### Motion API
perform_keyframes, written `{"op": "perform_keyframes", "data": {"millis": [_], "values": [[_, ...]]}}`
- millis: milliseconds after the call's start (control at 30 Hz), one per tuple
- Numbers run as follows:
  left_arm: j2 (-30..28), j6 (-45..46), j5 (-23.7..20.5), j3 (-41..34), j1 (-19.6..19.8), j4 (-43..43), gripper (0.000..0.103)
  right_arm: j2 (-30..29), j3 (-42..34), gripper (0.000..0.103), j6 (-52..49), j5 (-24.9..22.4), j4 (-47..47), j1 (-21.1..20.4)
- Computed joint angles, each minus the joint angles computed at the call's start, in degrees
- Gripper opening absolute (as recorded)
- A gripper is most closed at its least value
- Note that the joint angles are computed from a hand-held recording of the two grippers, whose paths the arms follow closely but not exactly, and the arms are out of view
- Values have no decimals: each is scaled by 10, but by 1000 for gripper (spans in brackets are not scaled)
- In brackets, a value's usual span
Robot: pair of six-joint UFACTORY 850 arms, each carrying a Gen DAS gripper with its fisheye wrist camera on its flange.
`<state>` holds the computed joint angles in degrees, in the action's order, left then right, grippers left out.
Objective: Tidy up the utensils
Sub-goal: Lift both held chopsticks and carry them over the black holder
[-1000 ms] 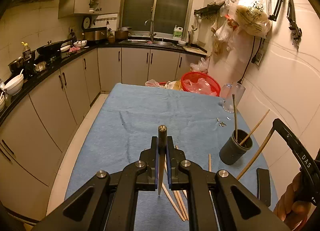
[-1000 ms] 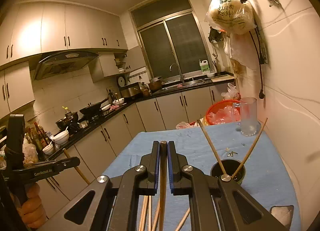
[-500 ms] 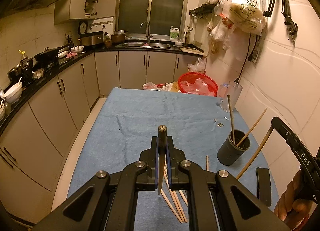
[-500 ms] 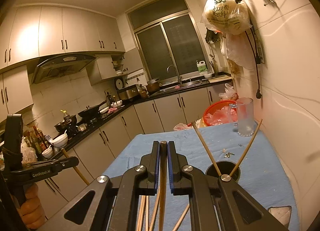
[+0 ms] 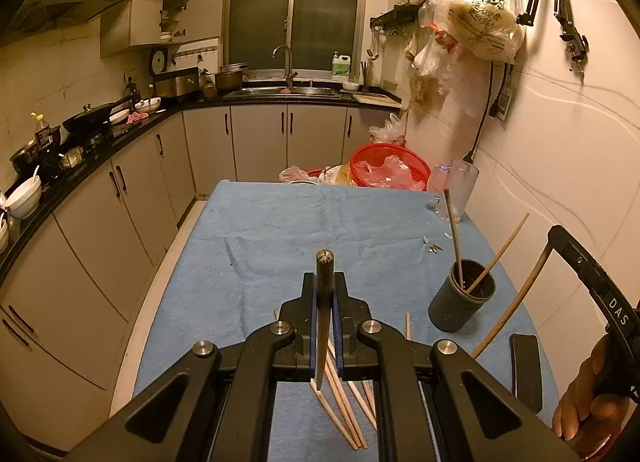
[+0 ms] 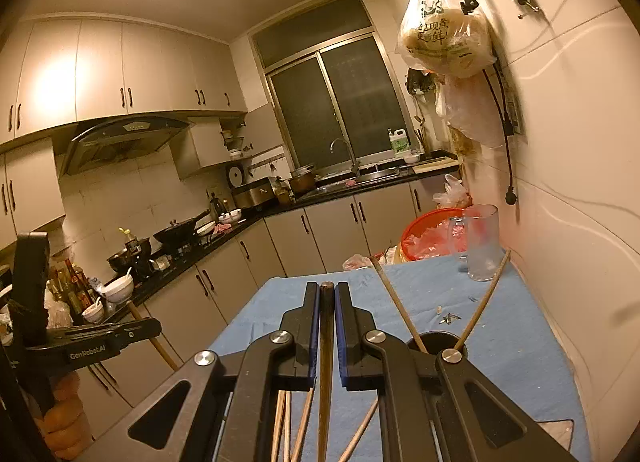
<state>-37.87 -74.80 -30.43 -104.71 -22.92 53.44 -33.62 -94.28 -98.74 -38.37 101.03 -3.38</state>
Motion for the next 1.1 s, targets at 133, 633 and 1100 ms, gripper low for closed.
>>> {"op": "perform_keyframes", "data": {"millis": [133, 633, 1100], "values": [[-6, 17, -4, -12, -2, -9, 7, -2, -3, 8, 0, -2, 3, -4], [-42, 82, -25, -74, -11, -48, 7, -14, -21, 8, 10, -4, 7, -18], [-99, 186, -36, -204, -20, -123, 7, -28, -70, 8, 24, 7, 18, -33]]}}
